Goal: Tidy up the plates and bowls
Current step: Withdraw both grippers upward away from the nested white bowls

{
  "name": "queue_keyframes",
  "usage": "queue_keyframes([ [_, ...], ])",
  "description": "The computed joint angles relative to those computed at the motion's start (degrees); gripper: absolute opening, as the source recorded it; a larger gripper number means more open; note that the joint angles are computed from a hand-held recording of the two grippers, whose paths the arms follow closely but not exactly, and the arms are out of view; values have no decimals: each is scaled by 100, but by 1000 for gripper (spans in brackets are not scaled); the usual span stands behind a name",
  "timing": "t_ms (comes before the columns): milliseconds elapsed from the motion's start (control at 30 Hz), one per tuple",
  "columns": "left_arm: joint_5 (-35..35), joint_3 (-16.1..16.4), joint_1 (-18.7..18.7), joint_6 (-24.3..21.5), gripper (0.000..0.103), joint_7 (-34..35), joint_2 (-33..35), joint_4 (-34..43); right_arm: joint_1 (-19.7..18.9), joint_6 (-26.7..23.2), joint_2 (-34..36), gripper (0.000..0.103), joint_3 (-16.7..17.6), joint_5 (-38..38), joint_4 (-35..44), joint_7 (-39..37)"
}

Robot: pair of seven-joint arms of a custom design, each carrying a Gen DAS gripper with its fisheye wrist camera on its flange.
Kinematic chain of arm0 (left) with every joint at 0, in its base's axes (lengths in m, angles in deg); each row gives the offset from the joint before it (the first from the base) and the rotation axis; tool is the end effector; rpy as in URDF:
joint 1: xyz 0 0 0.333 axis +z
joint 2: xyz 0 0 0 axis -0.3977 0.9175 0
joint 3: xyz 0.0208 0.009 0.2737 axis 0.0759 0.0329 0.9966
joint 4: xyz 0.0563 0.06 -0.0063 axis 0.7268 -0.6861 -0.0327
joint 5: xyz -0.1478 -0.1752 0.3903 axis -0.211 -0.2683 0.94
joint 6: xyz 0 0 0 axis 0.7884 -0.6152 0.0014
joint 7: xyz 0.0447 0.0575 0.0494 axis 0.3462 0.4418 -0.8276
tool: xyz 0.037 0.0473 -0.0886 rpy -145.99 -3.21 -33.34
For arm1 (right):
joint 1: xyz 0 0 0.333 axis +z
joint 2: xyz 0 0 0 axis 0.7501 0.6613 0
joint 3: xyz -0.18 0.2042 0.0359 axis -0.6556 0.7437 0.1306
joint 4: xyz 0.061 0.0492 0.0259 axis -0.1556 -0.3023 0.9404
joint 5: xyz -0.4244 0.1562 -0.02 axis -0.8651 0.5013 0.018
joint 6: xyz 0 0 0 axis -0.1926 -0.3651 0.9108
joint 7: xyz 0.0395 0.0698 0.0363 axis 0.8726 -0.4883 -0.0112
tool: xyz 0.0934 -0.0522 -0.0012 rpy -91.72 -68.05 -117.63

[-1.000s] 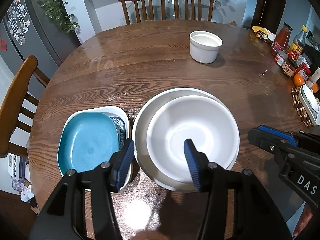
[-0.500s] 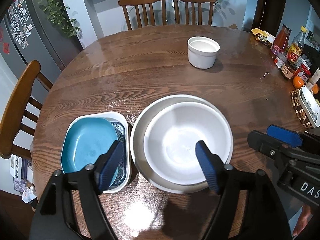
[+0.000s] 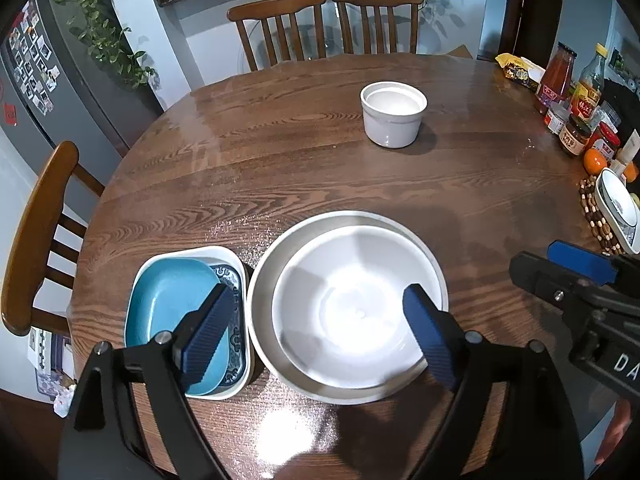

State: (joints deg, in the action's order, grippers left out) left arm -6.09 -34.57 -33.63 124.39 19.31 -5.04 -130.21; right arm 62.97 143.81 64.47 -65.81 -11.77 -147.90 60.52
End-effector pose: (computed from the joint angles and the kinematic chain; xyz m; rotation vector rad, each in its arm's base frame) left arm 0.6177 -0.2432 0.5250 -1.2479 2.3983 -0.6051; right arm 0.5362 0.2019 0.5026 -1.3260 2.1755 -0.4212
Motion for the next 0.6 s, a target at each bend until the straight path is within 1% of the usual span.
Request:
queue_keyframes([
  [600, -28, -36, -64, -85, 88, 91, -48, 74, -102, -126, -325, 53, 27, -150, -189, 61],
])
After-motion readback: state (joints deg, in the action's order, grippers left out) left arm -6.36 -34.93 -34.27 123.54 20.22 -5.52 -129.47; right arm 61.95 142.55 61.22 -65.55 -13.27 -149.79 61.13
